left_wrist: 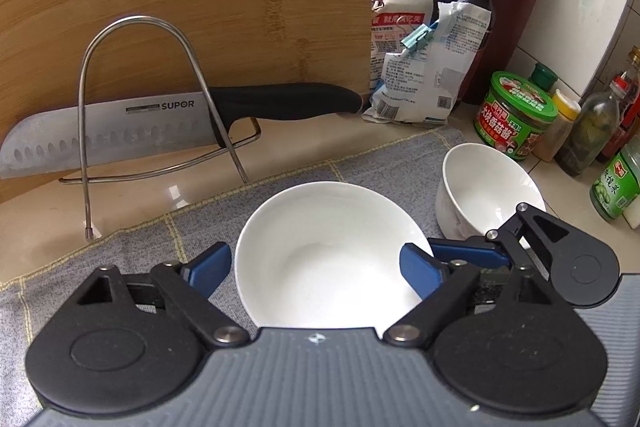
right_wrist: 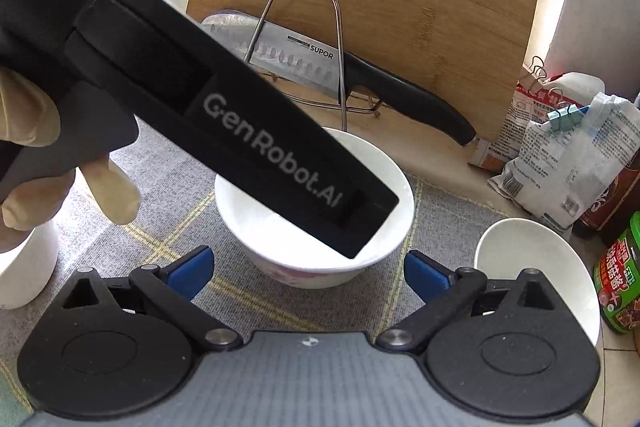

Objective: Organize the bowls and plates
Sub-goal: 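Grasp a pink-flowered white bowl rim with the left tool, then carry the held bowl with the left tool to the placed bowl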

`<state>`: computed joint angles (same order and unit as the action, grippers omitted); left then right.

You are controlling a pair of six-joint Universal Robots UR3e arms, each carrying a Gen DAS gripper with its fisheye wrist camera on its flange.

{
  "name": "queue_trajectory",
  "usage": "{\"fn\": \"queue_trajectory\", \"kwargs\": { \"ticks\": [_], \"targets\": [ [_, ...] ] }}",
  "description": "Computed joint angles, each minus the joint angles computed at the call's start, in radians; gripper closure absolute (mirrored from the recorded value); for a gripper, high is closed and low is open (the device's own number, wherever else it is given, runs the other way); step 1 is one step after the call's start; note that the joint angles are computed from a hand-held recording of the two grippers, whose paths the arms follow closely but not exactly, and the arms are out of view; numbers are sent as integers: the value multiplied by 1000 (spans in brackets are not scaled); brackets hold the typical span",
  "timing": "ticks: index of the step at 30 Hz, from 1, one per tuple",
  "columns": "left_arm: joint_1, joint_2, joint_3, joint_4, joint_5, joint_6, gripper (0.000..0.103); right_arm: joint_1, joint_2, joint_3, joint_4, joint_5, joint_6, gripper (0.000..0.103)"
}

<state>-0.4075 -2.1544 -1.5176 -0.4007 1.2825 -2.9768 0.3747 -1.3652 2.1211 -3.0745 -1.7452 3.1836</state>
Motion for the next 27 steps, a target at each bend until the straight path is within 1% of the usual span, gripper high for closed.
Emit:
{"fn": "queue_trajectory", "kwargs": {
  "ticks": [6,10,13,17,21,27],
  "targets": [
    [-1,-26,30,-9,-10,-7,18,-13,8,-1,-16,13,-2,3],
    [-1,-36,42,-10,-14,-8,18,-24,6,4,-29,26,-7,10],
    [-3,-40,48,-14,-11,-5,19,-36,8,1,-27,42,-13,12],
    [3,-39,43,-9,-20,-6,19,-31,8,-5,-19,38,-10,12],
    [3,-33,39,-13,-17,2,22,-25,8,-19,4,31,-6,12],
    [10,-4,1,0,-24,6,23,-10,-12,-25,33,20,-12,12]
  ]
}}
